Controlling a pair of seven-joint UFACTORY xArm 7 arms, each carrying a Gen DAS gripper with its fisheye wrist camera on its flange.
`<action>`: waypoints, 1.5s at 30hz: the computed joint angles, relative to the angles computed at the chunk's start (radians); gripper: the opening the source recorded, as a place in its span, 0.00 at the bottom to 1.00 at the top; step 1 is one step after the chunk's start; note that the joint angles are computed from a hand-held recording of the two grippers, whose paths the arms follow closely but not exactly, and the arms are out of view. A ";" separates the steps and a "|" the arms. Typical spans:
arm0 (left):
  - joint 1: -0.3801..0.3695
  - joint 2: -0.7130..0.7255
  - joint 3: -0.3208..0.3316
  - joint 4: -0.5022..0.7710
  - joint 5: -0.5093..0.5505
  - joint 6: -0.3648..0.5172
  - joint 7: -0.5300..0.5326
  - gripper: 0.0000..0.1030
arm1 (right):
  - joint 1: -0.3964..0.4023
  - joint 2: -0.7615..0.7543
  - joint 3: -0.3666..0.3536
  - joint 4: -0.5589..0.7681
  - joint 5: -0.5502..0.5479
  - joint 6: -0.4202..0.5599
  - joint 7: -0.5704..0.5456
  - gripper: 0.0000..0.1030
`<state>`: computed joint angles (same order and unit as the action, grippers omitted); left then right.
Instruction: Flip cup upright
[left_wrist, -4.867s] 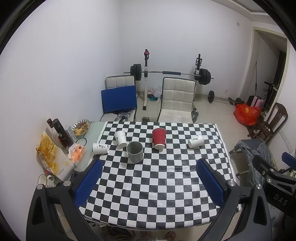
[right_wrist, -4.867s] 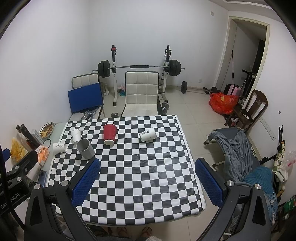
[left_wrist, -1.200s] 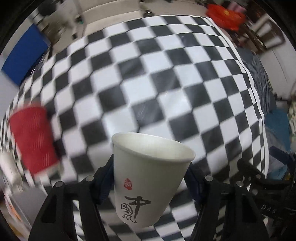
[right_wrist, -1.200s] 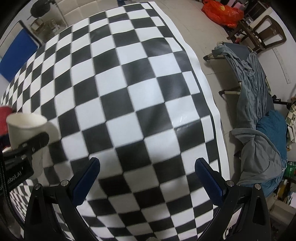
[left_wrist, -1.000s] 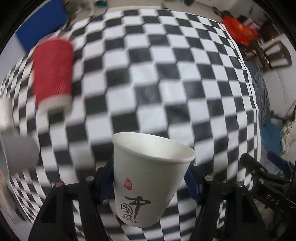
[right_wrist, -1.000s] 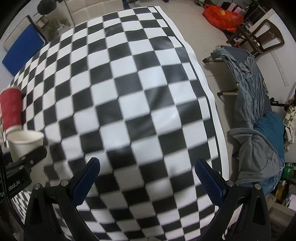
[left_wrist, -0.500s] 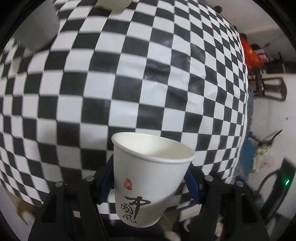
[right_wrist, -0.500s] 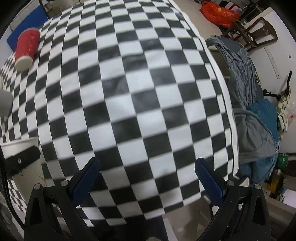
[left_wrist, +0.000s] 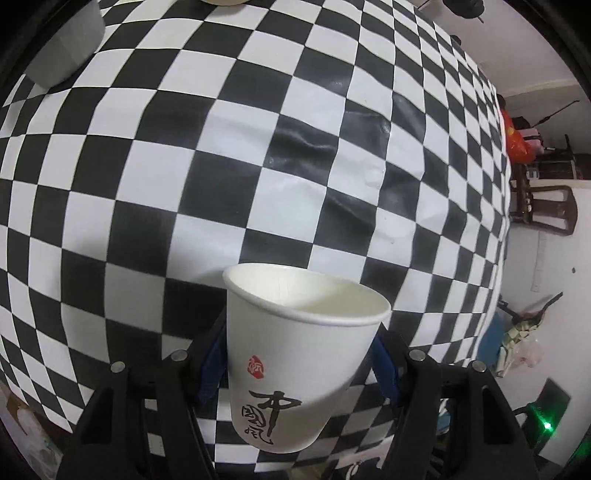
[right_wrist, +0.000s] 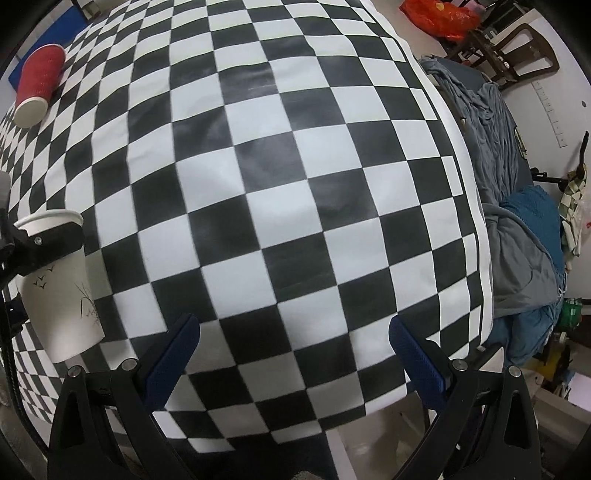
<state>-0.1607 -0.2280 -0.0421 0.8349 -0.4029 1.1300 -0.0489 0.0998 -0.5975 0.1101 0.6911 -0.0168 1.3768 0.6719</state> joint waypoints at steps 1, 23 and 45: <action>-0.013 0.023 -0.019 0.012 -0.004 -0.016 -0.023 0.63 | -0.002 0.002 -0.004 -0.004 0.000 -0.007 -0.002 1.00; -0.083 -0.009 -0.053 -0.016 0.051 -0.091 -0.064 0.79 | -0.056 -0.083 -0.059 -0.040 0.016 -0.029 -0.096 1.00; 0.093 -0.400 -0.033 -0.219 0.496 -0.186 0.031 0.84 | 0.083 0.034 0.052 0.178 0.113 -0.053 -0.064 1.00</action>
<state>-0.0676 -0.6280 -0.0750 0.6160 0.0928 0.9438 -0.0175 0.1829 -0.5633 0.1618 0.8692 0.0966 1.3241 0.6084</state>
